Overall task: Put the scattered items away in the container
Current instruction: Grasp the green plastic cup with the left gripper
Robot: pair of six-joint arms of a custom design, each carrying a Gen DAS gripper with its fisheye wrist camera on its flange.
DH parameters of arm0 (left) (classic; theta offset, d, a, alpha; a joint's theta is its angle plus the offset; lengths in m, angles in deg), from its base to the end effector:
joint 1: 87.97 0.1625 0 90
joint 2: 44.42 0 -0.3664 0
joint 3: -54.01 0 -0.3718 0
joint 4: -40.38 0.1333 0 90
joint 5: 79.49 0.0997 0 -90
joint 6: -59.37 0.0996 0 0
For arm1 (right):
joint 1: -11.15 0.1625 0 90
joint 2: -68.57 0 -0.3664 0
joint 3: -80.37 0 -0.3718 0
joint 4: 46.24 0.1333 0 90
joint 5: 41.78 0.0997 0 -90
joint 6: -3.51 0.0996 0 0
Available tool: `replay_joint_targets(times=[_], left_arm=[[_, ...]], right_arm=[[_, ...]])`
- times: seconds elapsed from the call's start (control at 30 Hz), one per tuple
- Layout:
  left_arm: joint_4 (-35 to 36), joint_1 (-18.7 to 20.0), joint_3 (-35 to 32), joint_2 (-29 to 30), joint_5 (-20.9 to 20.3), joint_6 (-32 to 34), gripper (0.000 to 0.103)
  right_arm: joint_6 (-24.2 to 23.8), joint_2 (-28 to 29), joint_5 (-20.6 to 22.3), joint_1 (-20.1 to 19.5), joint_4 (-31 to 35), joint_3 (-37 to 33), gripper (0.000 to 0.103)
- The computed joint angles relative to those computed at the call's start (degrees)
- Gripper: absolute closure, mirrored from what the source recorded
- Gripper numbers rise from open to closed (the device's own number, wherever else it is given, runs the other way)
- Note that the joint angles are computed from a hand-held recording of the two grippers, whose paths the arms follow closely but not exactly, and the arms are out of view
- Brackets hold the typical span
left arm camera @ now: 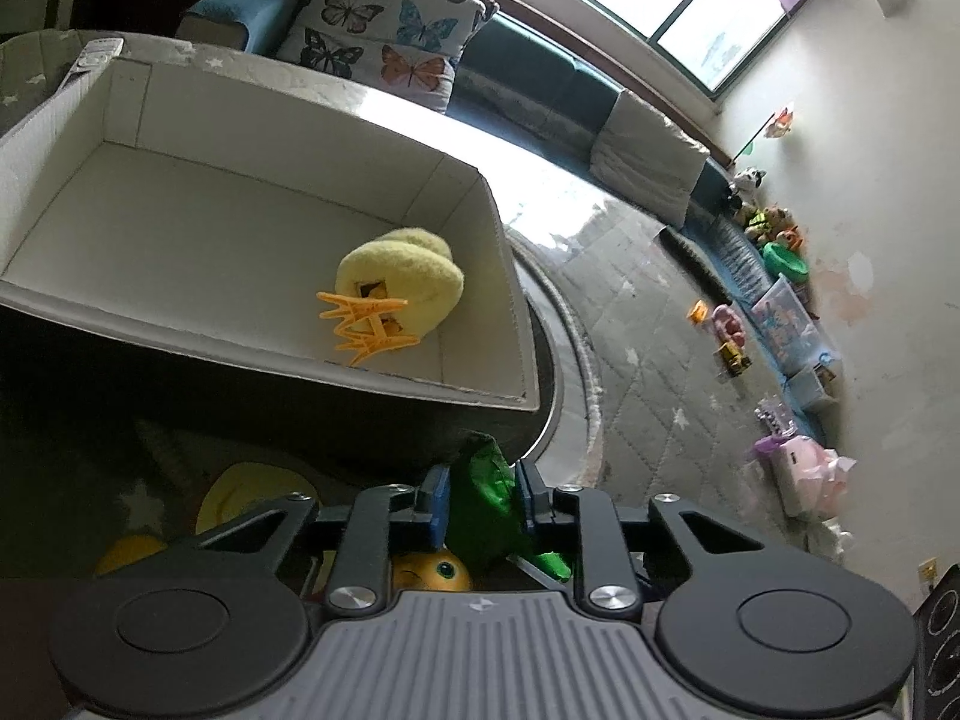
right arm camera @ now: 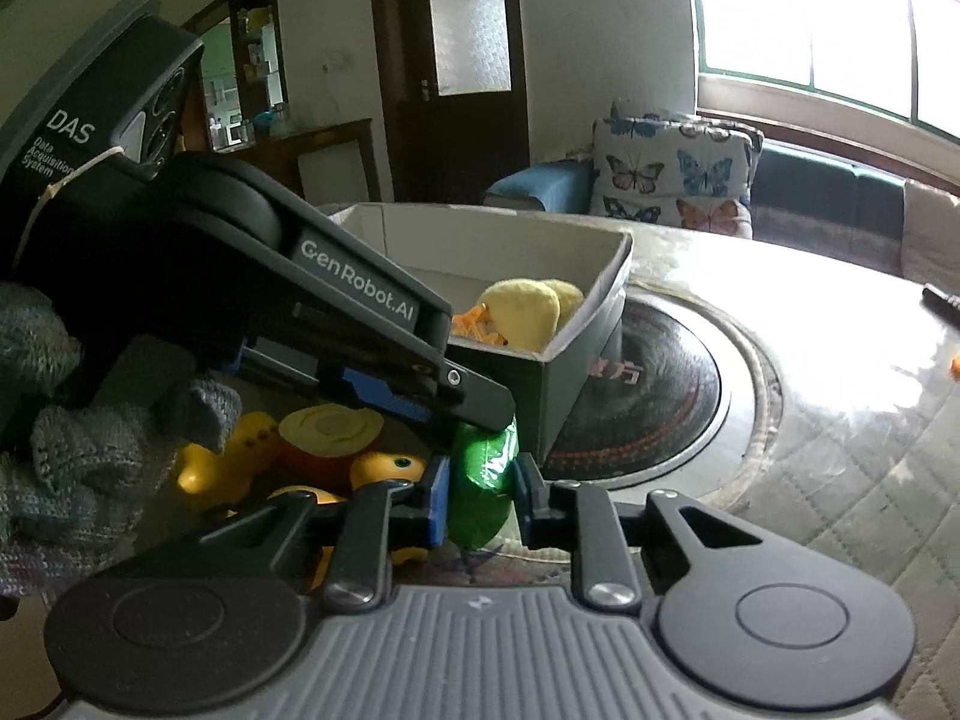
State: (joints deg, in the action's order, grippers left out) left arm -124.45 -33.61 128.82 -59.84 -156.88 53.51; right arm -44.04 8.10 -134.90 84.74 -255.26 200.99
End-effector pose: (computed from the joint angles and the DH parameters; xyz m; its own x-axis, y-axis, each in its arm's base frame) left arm -0.2612 -0.6304 -0.1272 -0.8800 0.4387 -0.1822 0.4743 0.8325 -0.2863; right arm -0.0192 -0.5180 0.1928 -0.7454 -0.1454 0.6506 -0.5985 0.5758 -0.5570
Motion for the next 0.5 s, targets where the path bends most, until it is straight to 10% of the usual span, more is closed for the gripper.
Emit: replay_joint_targets(times=[0.5], left_arm=[[-7.5, 0.07, -1.72, -2.07, 0.98, 0.84, 0.08]], right_arm=[[-3.53, 3.1, 0.73, 6.46, 1.51, -8.12, 0.083]])
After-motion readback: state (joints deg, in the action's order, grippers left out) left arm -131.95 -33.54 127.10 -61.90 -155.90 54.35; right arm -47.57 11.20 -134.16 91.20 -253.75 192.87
